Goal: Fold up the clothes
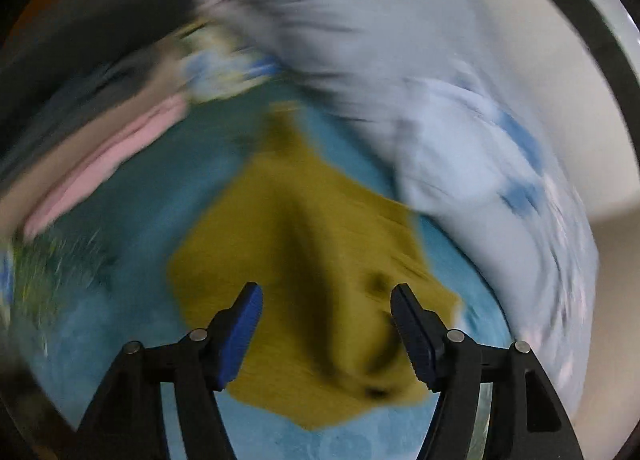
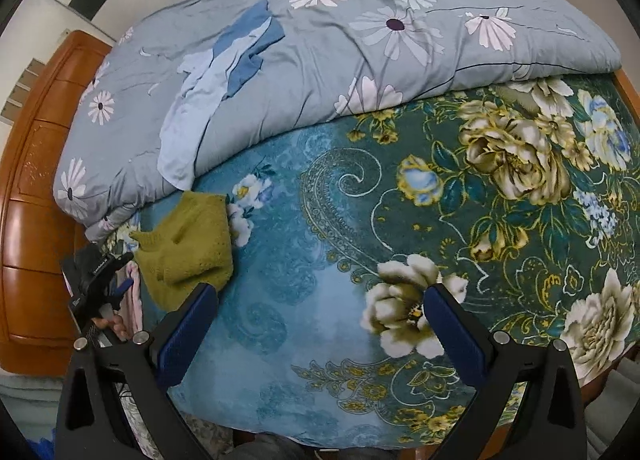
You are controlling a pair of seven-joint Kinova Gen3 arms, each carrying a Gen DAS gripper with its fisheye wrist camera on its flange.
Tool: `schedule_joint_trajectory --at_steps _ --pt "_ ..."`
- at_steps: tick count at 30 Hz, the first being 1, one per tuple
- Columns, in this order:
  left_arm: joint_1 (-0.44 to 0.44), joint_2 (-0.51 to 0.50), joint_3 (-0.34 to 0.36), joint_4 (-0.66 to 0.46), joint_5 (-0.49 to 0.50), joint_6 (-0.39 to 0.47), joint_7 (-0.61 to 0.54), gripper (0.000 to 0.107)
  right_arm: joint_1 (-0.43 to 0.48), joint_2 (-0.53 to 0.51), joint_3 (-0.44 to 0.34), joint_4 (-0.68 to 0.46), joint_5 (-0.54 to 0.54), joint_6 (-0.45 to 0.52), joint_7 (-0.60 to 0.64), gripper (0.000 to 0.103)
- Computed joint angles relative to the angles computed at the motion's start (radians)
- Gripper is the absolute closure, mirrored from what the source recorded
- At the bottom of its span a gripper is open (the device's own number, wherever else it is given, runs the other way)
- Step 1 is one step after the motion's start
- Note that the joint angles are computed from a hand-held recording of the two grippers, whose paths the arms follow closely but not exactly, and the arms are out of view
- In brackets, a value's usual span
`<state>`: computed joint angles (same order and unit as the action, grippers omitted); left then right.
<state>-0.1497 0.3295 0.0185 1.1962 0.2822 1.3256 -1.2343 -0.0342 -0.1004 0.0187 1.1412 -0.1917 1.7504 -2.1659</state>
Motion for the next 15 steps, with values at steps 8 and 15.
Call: schedule_joint_trajectory --at_steps 8,15 --pt "-0.075 0.173 0.017 -0.109 0.118 0.114 0.103 0.041 -0.074 0.112 -0.059 -0.101 0.02 0.002 -0.008 0.0" --pt "-0.088 0.137 0.029 -0.058 0.126 0.125 0.102 0.1 -0.123 0.183 -0.074 -0.177 0.017 0.002 0.019 0.0"
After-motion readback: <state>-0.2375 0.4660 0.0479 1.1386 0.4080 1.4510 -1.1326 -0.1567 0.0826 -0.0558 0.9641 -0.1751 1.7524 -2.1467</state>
